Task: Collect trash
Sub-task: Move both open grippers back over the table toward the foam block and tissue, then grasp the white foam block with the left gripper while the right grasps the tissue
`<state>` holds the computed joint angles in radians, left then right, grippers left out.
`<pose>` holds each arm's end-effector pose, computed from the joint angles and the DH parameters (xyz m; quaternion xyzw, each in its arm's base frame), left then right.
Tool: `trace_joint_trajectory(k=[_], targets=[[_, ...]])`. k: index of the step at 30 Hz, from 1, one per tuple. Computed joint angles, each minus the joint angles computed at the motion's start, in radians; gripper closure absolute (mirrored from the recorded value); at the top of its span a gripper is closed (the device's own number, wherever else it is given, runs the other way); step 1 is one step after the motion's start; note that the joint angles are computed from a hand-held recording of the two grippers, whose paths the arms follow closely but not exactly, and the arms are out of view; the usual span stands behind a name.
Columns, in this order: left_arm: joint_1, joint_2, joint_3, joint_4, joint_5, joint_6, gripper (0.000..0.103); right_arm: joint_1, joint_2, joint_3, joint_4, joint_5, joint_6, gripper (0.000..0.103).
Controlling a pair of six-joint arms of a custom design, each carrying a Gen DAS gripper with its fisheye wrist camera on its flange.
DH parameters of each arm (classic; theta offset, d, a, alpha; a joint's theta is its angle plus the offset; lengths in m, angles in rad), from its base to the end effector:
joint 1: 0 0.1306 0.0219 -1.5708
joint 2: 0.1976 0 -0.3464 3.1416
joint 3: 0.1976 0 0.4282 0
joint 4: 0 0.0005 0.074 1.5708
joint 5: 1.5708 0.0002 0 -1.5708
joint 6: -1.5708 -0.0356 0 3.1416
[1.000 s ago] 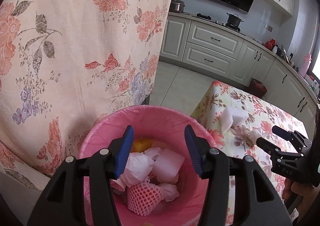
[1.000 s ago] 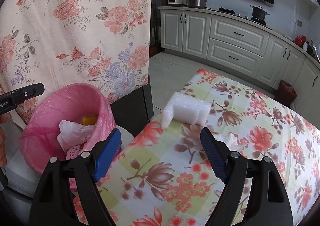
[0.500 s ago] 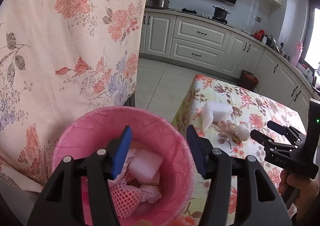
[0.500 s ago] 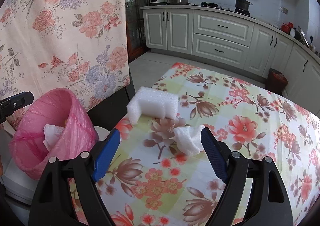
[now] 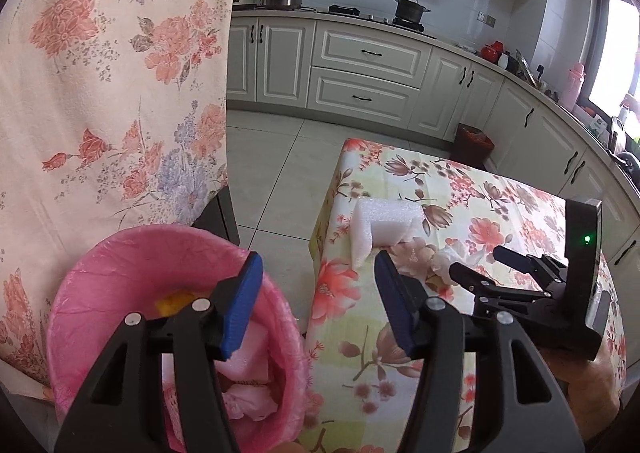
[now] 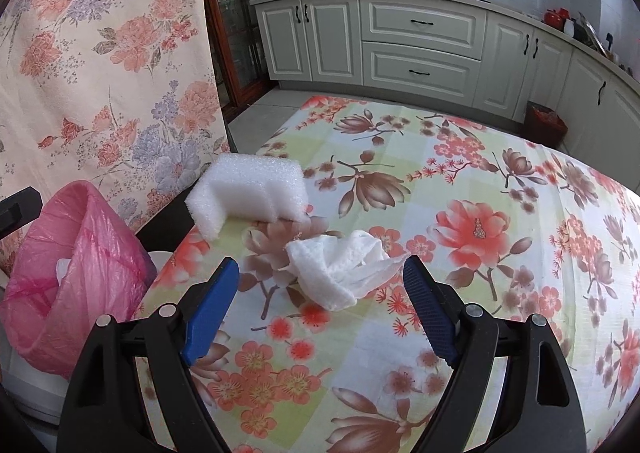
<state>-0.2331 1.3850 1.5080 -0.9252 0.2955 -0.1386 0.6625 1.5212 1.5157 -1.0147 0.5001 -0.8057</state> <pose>0.5092 -0.1321 0.4517 0.2237 0.8910 -0.1538 0.3640 0.4492 0.3282 0.3811 0.1338 0.9252 -0.0004 0.3551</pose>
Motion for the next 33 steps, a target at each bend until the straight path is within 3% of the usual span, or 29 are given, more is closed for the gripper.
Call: trace_joint_trajectory(k=[10, 12, 18, 21, 25, 33], targets=[[-0.047, 0.072, 0.063, -0.011, -0.015, 0.007, 0.047, -0.041, 0.049, 0.006, 0.015, -0.074, 0.032, 0.035], [-0.056, 0.087, 0.075, -0.012, -0.018, 0.014, 0.046, -0.049, 0.053, 0.003, 0.018, -0.092, 0.038, 0.049], [-0.095, 0.131, 0.103, -0.019, -0.034, 0.025, 0.045, -0.059, 0.024, -0.032, 0.055, -0.113, 0.066, 0.065], [-0.114, 0.156, 0.118, -0.024, -0.042, 0.036, 0.044, -0.063, 0.001, -0.050, 0.069, -0.110, 0.072, 0.066], [-0.143, 0.190, 0.140, -0.026, -0.051, 0.053, 0.032, -0.073, -0.034, -0.072, 0.077, -0.104, 0.080, 0.066], [-0.184, 0.298, 0.236, -0.058, -0.093, 0.078, 0.032, -0.095, -0.104, -0.112, 0.088, -0.082, 0.098, 0.066]])
